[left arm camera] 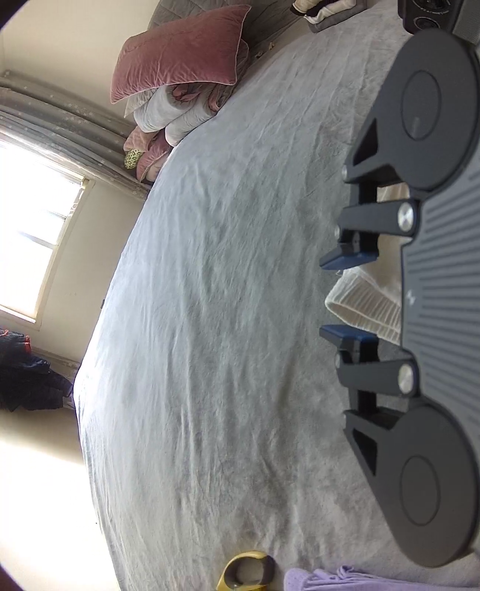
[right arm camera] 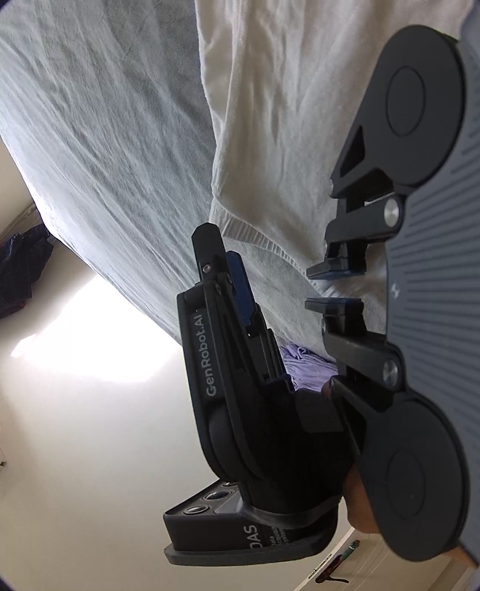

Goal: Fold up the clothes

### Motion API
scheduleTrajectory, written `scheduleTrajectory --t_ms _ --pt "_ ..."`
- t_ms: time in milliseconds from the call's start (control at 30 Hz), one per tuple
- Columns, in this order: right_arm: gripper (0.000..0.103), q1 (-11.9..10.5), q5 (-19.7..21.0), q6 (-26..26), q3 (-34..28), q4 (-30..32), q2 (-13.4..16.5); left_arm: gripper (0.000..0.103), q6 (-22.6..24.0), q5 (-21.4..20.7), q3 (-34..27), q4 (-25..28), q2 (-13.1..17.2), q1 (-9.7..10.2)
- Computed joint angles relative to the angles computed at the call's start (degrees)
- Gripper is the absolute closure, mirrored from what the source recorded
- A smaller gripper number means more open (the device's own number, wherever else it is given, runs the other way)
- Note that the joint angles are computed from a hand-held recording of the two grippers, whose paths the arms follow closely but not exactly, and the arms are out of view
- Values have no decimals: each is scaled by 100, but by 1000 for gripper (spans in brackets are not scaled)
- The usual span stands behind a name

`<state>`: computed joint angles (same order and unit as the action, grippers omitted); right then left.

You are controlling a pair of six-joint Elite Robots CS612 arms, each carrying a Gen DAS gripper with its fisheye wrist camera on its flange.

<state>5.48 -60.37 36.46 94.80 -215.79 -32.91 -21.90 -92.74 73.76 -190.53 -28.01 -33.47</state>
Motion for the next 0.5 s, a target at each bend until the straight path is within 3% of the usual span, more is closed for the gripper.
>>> scheduleTrajectory --t_ms 67,200,367,500 --pt "85 -34 -45 -66 192 -45 -109 69 -101 7 157 -354 -38 -21" --pt "61 -144 -289 -233 683 -268 -342 66 -5 -208 345 -964 -21 -49" --pt "61 -396 -559 -568 1306 -553 -604 63 24 -706 351 -1187 90 -39" --pt "61 -631 -798 -577 1733 -763 -750 63 152 -697 258 -1046 195 -76"
